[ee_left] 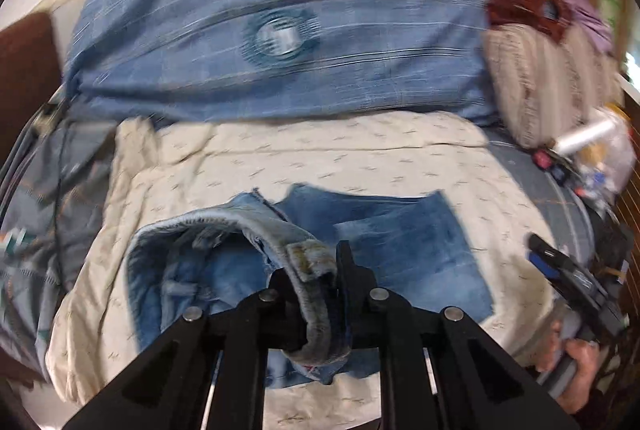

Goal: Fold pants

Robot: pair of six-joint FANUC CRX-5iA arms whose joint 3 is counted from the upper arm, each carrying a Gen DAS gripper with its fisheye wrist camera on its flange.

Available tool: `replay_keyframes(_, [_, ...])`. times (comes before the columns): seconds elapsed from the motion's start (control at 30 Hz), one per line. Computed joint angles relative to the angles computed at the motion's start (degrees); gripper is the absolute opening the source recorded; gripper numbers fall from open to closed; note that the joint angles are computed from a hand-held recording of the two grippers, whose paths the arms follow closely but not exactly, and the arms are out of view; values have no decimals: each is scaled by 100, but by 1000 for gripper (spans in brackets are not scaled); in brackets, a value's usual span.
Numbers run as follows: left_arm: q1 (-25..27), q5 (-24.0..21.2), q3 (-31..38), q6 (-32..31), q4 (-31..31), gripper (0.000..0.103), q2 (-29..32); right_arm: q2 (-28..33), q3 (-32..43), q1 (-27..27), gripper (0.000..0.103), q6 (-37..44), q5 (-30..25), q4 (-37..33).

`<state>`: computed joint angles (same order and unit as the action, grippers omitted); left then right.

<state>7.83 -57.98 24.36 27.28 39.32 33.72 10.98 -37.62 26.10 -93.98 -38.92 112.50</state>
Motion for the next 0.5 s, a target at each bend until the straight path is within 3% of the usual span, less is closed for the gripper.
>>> replay_keyframes(0.07, [143,259,155,315,-184,18,146,-40,-32,-153,72,-192,221,315])
replay_keyframes(0.13, [351,265,547,784,-510,28,427,-48,-34,-267,72,-401,372,548])
replay_keyframes(0.23, [695,-454,1789,1841,-1181,43,1214,17,70,-403,72,-684,541,916])
replay_keyframes(0.27, [807,-702,2217,2126,-1334,43,1509,44,116,-401,72,-629,573,913])
replay_keyframes(0.33, [882,-575,2378,2418,-1689,43,1623,175,330,-370,72,-334,709,872])
replay_keyframes(0.4, [997,-675,2630,2533,-1692,44,1858,312,539,-264,72,107,797,637])
replay_keyframes(0.47, [1069,-1154,3165,2692,-1526,47,2236,484,781,-163,72,556,911,431])
replay_keyframes(0.5, [1100,-1410,3465,2722,-1391,54,2444,553,876,-136,72,717,970,364])
